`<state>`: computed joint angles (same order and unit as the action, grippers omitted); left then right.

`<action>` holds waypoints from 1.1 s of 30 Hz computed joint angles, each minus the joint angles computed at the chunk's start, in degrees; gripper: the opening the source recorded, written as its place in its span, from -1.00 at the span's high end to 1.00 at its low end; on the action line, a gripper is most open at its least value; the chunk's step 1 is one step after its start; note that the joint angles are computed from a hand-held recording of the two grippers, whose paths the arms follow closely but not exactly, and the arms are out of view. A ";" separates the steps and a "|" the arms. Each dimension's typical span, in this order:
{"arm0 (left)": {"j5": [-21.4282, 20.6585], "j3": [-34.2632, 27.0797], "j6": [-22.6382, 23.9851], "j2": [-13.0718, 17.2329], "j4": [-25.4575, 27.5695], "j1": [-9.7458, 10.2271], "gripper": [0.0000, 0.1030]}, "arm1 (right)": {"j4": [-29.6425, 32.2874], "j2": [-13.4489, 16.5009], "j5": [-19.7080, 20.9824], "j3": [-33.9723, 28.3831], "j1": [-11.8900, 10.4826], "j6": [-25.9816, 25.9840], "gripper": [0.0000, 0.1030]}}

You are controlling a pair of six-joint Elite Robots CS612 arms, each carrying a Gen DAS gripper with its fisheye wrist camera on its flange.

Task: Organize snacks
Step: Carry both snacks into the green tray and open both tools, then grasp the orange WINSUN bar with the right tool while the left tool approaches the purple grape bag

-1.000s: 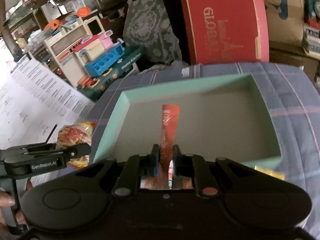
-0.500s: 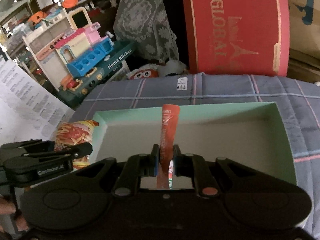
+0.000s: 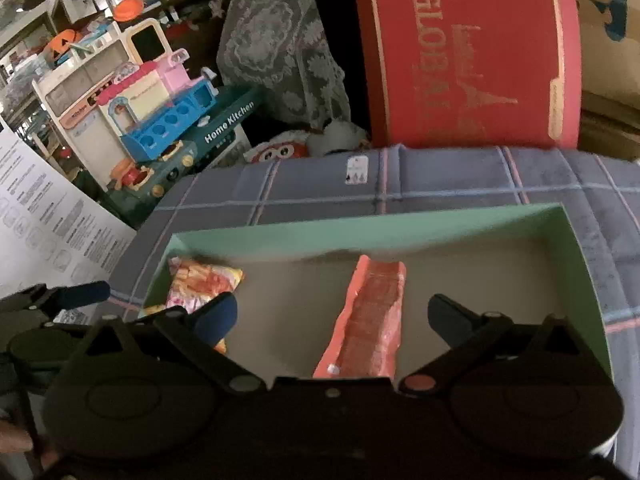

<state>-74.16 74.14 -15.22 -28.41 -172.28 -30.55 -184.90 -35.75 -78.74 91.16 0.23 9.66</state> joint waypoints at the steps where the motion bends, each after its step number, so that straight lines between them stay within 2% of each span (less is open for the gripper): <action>1: -0.48 0.62 -0.52 -0.43 0.00 0.01 -1.00 | -0.25 -0.30 -0.10 0.54 -0.01 0.16 -1.00; 12: -3.90 11.17 -2.30 -6.31 -3.20 -1.07 -1.00 | -4.78 -5.81 1.77 10.24 -0.56 0.32 -1.00; 18: -4.91 17.03 -3.79 -8.83 -5.56 -1.96 -1.00 | -9.34 -8.58 2.51 16.65 -0.63 1.24 -1.00; 24: -3.32 20.15 -4.82 -9.31 -5.30 -3.26 -1.00 | -13.86 -10.03 0.59 22.05 -0.11 1.74 -1.00; 29: -1.06 21.36 -3.81 -9.08 -3.48 -4.21 -1.00 | -14.76 -10.88 1.62 25.23 -0.15 2.95 -1.00; 33: -0.92 23.65 -3.57 -9.52 -4.46 -4.21 -1.00 | -14.73 -11.00 1.64 26.76 0.27 2.67 -1.00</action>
